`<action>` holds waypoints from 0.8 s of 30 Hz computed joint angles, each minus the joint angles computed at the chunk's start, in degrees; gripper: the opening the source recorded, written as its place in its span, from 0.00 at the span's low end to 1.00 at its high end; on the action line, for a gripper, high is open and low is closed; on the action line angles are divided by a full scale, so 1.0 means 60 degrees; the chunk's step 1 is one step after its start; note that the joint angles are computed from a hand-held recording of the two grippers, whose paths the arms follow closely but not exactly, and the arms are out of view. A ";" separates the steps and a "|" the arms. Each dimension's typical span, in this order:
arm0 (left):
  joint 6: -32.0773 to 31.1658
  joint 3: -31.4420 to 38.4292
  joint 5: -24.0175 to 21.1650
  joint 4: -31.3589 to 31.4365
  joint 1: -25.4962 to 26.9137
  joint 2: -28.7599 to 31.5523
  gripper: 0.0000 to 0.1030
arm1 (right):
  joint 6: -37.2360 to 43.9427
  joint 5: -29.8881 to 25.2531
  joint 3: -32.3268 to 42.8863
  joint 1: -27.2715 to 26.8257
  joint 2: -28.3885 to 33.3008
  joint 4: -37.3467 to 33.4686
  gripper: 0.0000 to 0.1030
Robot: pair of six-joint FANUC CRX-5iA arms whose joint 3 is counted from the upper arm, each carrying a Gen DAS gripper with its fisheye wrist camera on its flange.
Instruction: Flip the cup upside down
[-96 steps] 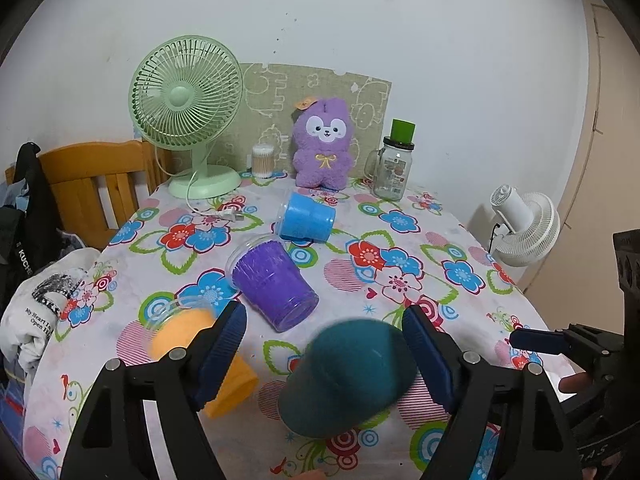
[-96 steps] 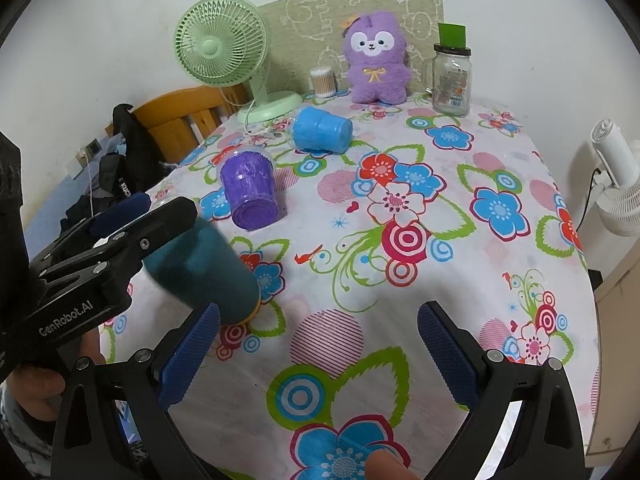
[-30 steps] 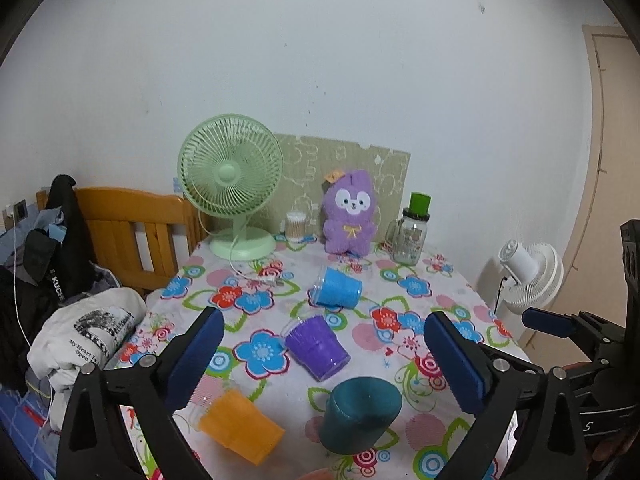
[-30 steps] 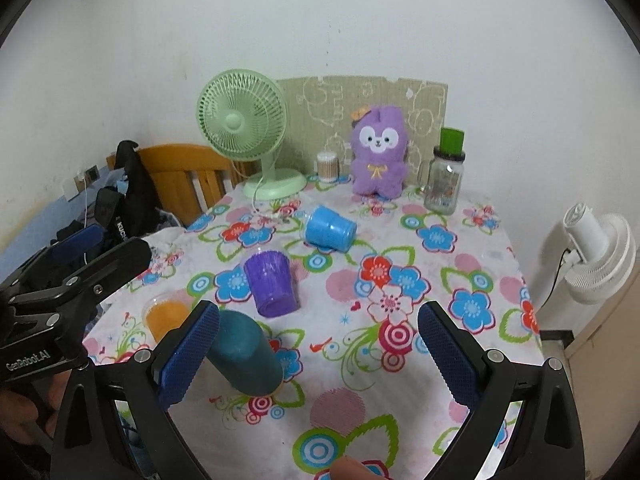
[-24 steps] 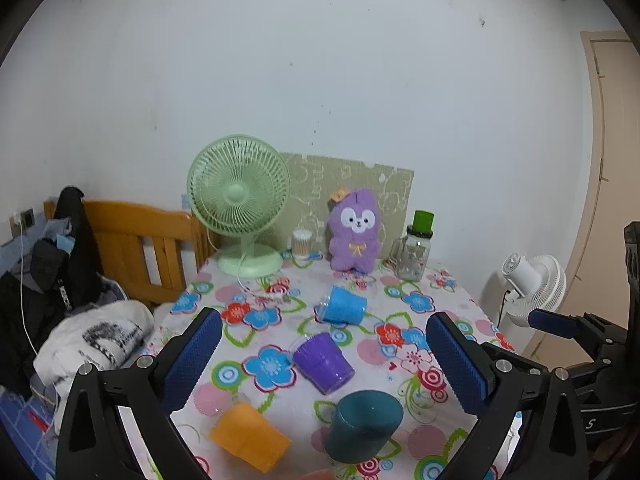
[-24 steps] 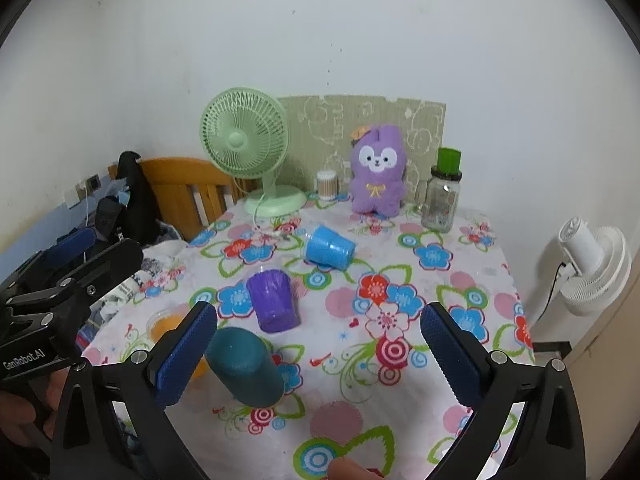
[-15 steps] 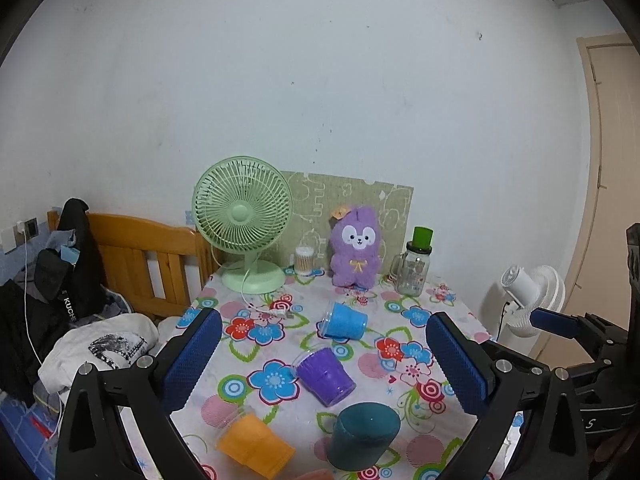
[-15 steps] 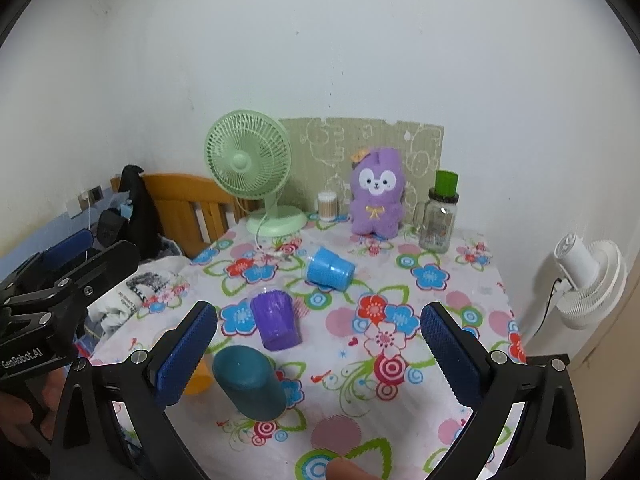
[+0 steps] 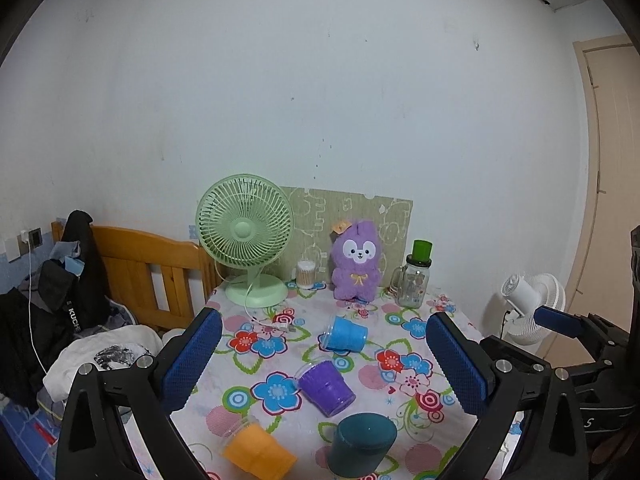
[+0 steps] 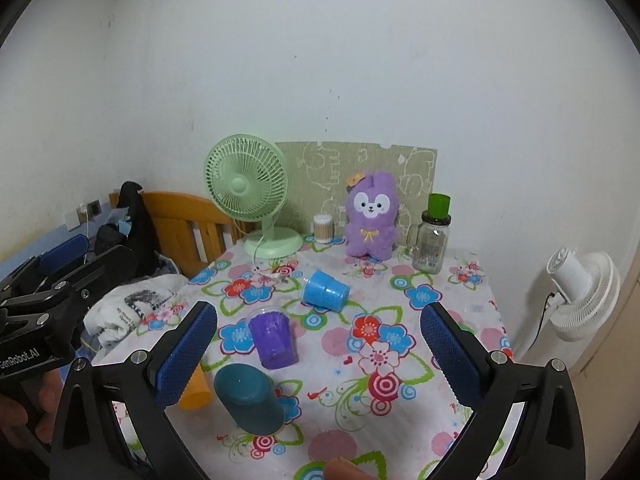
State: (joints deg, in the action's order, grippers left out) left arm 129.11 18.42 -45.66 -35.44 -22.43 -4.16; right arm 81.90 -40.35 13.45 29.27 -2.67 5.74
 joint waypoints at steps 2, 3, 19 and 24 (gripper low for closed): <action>0.0059 0.0054 -0.0020 -0.0143 -0.0069 0.0003 1.00 | -0.0019 0.0079 -0.0022 -0.0025 -0.0029 -0.0027 1.00; 0.0065 0.0082 -0.0030 -0.0182 -0.0088 0.0018 1.00 | 0.0005 0.0105 -0.0039 -0.0035 -0.0050 -0.0063 1.00; 0.0142 0.0186 -0.0078 -0.0418 -0.0196 0.0020 1.00 | 0.0176 0.0169 0.0092 0.0009 0.0018 -0.0219 1.00; 0.0061 0.0132 0.0035 -0.0260 -0.0056 -0.0010 1.00 | 0.0158 0.0200 0.0094 0.0046 0.0030 -0.0203 1.00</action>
